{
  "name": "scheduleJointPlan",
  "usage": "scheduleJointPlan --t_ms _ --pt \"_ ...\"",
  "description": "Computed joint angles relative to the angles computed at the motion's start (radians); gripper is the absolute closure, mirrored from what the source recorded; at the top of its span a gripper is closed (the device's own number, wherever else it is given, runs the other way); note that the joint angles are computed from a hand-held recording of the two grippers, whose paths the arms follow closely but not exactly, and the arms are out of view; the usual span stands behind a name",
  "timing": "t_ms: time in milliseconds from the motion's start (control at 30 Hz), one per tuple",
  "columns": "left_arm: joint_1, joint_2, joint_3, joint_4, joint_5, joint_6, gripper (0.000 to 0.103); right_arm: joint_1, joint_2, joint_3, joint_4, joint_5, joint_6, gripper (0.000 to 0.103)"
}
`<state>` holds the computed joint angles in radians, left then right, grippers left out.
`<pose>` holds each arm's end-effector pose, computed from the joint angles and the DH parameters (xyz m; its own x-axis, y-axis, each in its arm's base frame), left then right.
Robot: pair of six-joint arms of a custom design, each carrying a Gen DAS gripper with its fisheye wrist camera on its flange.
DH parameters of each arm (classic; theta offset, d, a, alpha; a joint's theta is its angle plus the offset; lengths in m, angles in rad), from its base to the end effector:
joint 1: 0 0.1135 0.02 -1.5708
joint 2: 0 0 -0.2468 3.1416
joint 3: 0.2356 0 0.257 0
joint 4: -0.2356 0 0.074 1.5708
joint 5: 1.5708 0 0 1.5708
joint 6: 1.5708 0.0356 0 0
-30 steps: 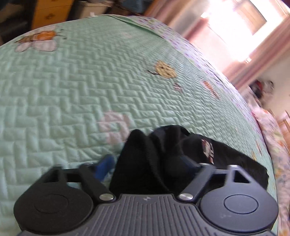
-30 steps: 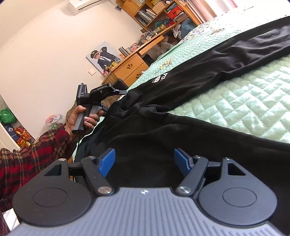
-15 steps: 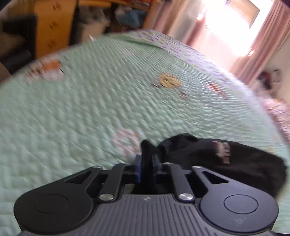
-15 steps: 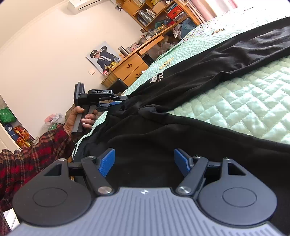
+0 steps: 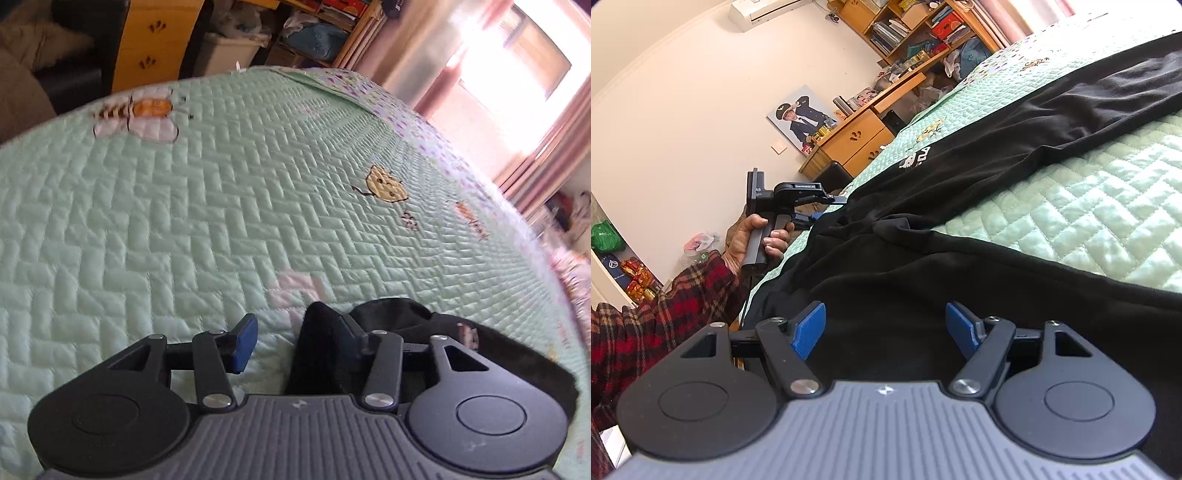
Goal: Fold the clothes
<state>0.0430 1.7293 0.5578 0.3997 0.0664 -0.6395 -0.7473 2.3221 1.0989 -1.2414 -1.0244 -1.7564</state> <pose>0.2897 0.0101 0.0739 -0.5619 -0.6202 -0.5474 -0.4121 0.7836 -0.4648 0.2098 -0.1530 0.0214 -0.7424 -0.0083 -0.6699 -0.6069 0.4317 0.6673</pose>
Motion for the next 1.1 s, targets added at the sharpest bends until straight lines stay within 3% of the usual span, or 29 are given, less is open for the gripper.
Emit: scheduleJointPlan --t_ms 267,400,467,600,733,800,967,1033,1100 --pt "0.104 0.142 0.017 0.139 0.291 0.03 0.057 0.001 -0.001 0.004 -0.006 0.0 0.001 0.03" --pt "0.123 0.191 0.034 0.163 0.335 0.04 0.08 0.004 0.002 0.007 -0.006 -0.002 0.004 0.03" --pt "0.128 0.201 0.019 0.201 0.338 0.032 0.084 0.004 0.004 0.01 -0.008 -0.002 0.002 0.03" --pt "0.071 0.151 -0.011 0.206 0.223 0.042 0.091 0.002 0.004 0.012 -0.01 0.0 0.0 0.03" --pt "-0.106 -0.028 -0.06 0.137 -0.102 0.134 0.095 0.0 0.002 0.014 -0.014 0.001 -0.002 0.03" --pt "-0.149 -0.013 -0.014 0.081 -0.217 0.175 0.095 0.0 0.001 0.012 -0.011 0.001 -0.002 0.03" --pt "-0.089 0.124 0.107 0.006 -0.185 0.137 0.088 0.0 0.003 0.009 -0.008 -0.001 -0.004 0.03" --pt "-0.046 0.106 0.095 -0.005 -0.125 0.098 0.079 0.0 0.009 0.013 -0.012 -0.002 -0.007 0.03" --pt "-0.013 0.049 0.055 -0.031 -0.104 0.061 0.062 -0.001 0.015 0.018 -0.019 -0.002 -0.011 0.03"
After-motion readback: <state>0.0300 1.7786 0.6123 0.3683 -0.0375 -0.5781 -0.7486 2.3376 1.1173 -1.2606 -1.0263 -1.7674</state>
